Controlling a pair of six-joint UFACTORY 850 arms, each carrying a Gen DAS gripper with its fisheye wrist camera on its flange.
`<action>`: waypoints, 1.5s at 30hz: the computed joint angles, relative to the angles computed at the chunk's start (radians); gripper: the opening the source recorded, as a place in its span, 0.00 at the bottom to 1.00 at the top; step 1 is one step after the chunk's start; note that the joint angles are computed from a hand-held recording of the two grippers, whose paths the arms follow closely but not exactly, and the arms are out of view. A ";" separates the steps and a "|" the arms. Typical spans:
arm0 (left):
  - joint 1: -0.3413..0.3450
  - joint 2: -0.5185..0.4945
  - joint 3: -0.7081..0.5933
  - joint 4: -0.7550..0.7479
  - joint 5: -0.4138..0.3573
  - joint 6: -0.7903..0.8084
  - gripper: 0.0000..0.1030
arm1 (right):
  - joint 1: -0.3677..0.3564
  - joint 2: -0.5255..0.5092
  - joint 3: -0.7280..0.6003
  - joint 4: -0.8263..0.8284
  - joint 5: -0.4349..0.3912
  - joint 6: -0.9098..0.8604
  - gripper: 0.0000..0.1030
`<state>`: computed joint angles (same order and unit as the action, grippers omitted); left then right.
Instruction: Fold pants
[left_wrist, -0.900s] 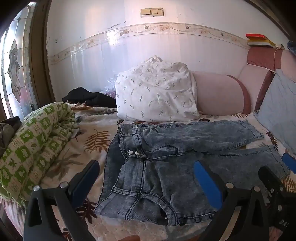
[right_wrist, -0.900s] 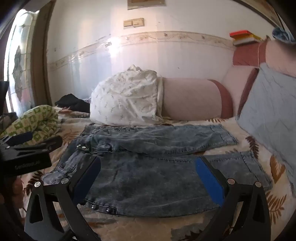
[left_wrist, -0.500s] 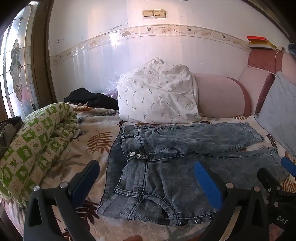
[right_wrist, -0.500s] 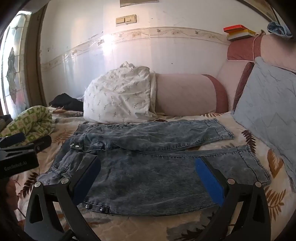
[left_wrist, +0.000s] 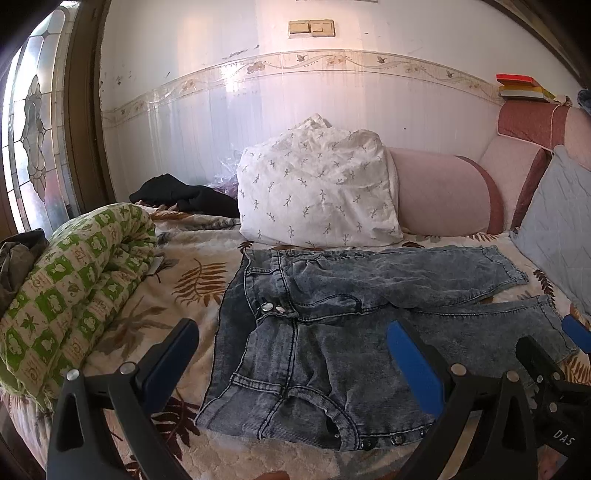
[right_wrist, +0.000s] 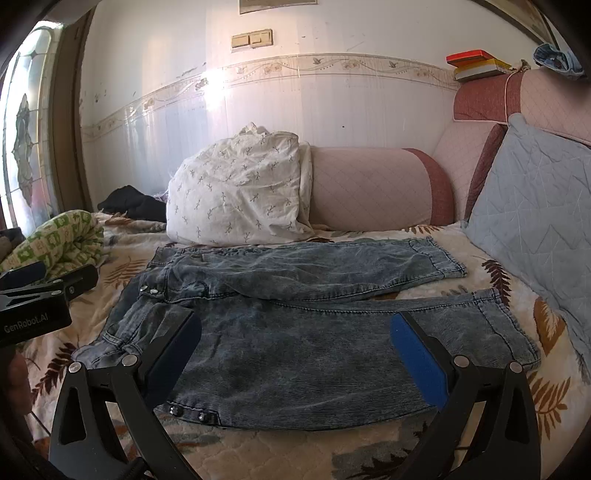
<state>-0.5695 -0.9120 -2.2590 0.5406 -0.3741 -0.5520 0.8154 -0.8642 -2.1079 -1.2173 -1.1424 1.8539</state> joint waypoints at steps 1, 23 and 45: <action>-0.001 0.000 0.000 0.006 -0.001 -0.006 1.00 | 0.000 0.001 0.001 0.000 0.000 0.001 1.00; 0.010 -0.009 -0.014 -0.046 -0.012 0.042 1.00 | -0.003 0.000 0.001 0.009 0.007 0.016 1.00; 0.013 -0.011 -0.014 -0.060 -0.015 0.057 1.00 | -0.005 0.009 0.012 0.008 0.014 0.030 1.00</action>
